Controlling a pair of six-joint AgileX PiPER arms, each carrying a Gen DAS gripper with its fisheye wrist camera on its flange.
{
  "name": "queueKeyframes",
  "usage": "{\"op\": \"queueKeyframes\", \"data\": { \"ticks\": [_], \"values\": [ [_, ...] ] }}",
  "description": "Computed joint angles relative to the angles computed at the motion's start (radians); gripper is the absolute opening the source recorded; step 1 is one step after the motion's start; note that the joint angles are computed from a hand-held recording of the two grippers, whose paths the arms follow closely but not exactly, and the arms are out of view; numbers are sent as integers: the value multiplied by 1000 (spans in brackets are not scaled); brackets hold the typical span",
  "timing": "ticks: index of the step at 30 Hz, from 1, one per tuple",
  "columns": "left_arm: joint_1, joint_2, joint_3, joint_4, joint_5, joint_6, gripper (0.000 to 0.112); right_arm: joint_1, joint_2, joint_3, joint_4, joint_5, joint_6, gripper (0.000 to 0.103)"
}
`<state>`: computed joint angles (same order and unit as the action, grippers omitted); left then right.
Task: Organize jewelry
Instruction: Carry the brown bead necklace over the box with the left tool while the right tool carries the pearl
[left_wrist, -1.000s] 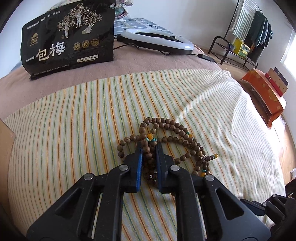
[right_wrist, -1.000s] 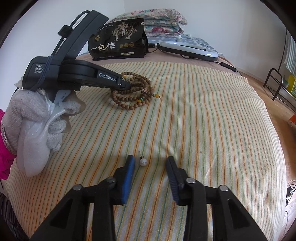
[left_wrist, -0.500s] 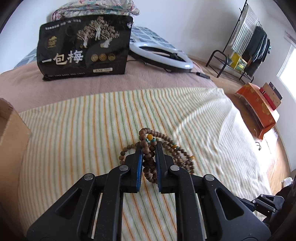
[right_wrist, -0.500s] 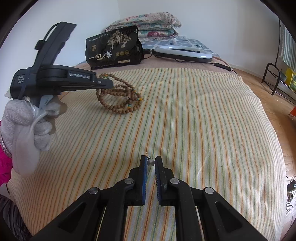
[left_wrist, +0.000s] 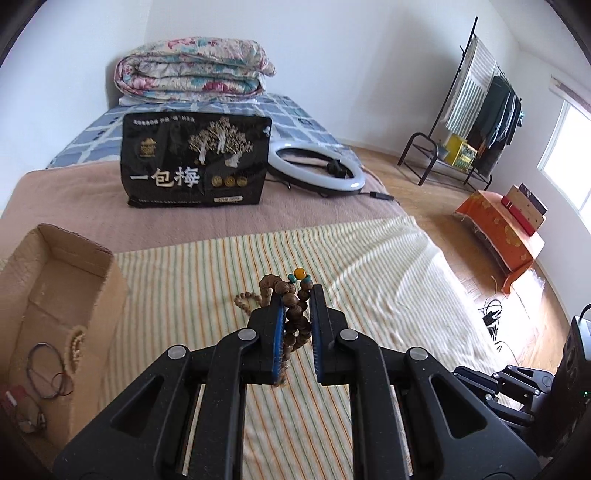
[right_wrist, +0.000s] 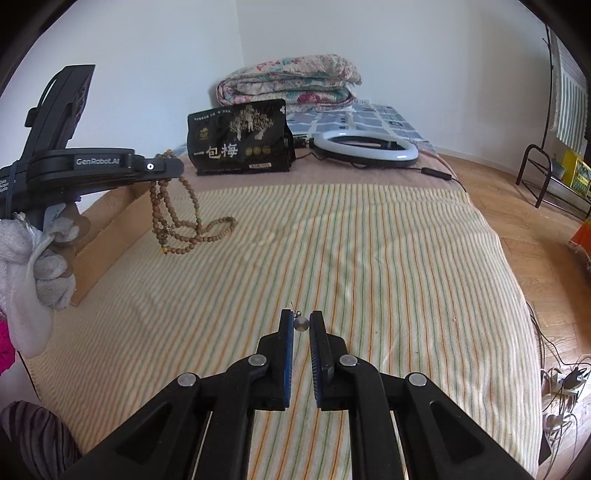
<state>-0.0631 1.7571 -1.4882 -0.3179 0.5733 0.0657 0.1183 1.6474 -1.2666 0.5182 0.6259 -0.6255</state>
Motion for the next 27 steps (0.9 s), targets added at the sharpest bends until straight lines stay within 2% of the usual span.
{"op": "queueKeyframes", "data": {
  "ticks": [12, 27],
  "values": [
    [98, -215, 118, -73, 36, 93, 11, 50, -96, -31, -64, 47, 87, 6],
    [357, -373, 134, -281, 172, 327, 11, 209, -85, -173, -191, 84, 256, 6]
  ]
}}
